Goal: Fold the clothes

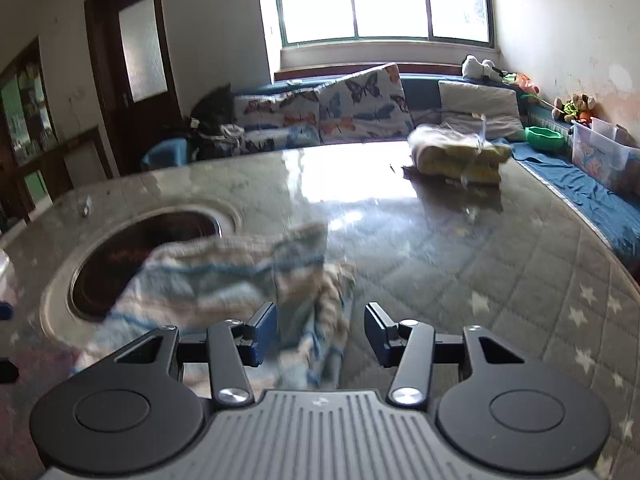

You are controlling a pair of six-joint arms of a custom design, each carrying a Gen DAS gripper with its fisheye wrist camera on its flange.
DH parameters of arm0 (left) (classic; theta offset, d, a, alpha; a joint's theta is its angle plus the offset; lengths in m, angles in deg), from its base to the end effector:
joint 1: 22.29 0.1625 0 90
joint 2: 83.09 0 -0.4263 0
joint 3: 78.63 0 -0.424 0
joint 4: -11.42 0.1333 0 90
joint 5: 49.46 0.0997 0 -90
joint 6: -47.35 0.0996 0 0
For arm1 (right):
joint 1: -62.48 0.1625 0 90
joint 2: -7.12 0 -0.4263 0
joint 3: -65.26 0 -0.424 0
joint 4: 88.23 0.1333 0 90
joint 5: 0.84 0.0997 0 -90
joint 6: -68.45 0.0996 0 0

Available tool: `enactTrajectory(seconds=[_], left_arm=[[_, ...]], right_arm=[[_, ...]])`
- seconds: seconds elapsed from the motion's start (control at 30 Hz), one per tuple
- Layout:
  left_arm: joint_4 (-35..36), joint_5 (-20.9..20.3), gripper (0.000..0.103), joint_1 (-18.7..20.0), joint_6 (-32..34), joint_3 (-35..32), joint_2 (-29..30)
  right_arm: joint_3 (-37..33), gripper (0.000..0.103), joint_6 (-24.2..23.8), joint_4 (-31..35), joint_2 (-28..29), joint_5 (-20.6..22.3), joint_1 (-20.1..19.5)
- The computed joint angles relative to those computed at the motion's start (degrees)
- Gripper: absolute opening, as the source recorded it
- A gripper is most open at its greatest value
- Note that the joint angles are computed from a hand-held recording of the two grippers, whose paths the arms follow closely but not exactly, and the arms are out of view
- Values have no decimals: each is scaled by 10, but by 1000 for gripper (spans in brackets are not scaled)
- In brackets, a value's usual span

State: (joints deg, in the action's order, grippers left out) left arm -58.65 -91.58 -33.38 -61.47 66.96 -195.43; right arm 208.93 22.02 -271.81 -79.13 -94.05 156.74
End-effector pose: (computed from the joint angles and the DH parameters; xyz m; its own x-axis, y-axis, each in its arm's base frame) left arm -0.2350 -0.1651 0.2045 -0.7863 -0.0664 -0.6143 0.4839 0.5521 -0.6790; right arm 0.1567 -0.3848 0.2091 -0.6445 -0.6118 0.4587 -0.7645 0.5251 -0.3739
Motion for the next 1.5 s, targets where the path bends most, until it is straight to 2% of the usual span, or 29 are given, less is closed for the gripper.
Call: enactTrajectory(seconds=[0.1, 0.2, 0.33, 0.53, 0.73, 0.9, 1.0, 1.17, 1.5], left_arm=[[-107, 41, 91, 29, 80, 23, -10], [-216, 57, 90, 58, 159, 44, -10], [-329, 58, 90, 89, 232, 65, -3], [-433, 48, 89, 116, 312, 85, 4], [-431, 29, 89, 128, 325, 90, -5], [-347, 22, 89, 111, 275, 83, -37], [-310, 41, 89, 93, 249, 79, -53], [-327, 68, 89, 100, 256, 77, -50], [-402, 39, 89, 108, 303, 93, -26]], right_arm=[[-17, 49, 4, 13, 15, 15, 11], [-32, 48, -4, 18, 35, 23, 24], [-51, 48, -10, 28, 64, 24, 38], [-95, 47, -4, 51, 125, -6, 50], [-117, 47, 33, 67, 151, -29, 34], [-117, 45, 34, 55, 148, -38, 31], [-107, 45, 25, 40, 136, -35, 37], [-74, 46, 3, 50, 91, 6, 35], [45, 46, -73, 63, -56, 44, -19]])
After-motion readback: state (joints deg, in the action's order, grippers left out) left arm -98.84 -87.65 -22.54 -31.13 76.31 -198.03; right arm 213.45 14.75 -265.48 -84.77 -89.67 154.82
